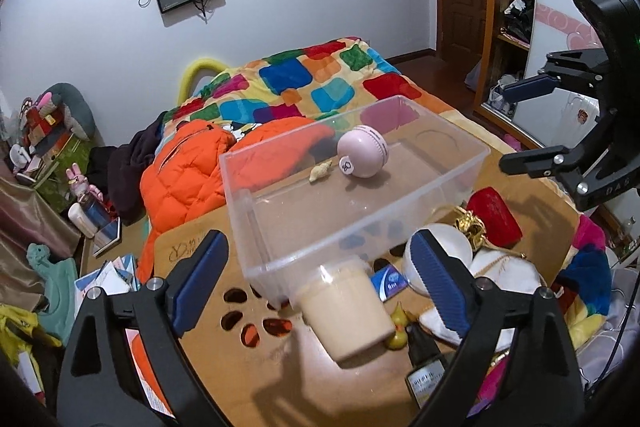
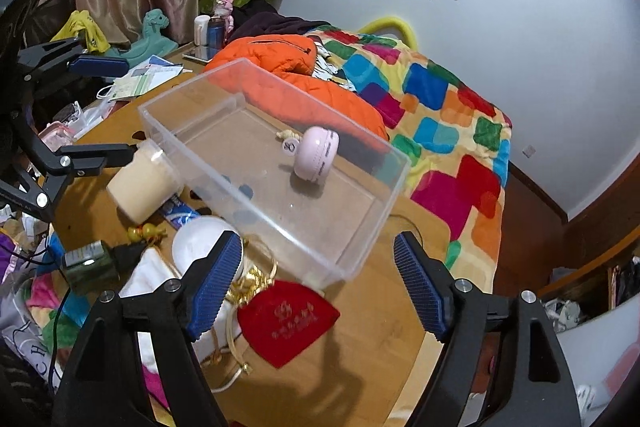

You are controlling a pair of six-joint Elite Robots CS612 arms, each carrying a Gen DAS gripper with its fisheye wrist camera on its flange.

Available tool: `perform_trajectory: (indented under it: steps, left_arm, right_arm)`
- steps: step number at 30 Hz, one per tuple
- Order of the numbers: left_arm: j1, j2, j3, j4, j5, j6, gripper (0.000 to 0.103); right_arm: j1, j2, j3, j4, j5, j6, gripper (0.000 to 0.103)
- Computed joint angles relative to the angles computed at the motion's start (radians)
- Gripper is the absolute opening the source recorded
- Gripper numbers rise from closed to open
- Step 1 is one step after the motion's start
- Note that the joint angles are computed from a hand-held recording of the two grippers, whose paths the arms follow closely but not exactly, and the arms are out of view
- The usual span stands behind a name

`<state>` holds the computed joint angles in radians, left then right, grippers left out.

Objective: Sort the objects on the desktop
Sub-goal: 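Withdraw both open tools from the clear box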

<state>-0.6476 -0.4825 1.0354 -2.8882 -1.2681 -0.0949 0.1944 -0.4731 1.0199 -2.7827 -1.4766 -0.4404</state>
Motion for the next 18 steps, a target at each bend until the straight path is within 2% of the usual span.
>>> perform_trajectory:
  steps: [10, 18]
  left_arm:
    - [-0.004, -0.028, 0.08, -0.033, 0.03, -0.048, 0.095]
    - [0.002, -0.008, 0.071, -0.01, -0.017, -0.114, 0.095]
  right_arm:
    - [-0.024, -0.03, 0.108, -0.102, 0.009, 0.054, 0.078]
    - [-0.039, -0.02, 0.129, -0.102, 0.045, 0.092, 0.08]
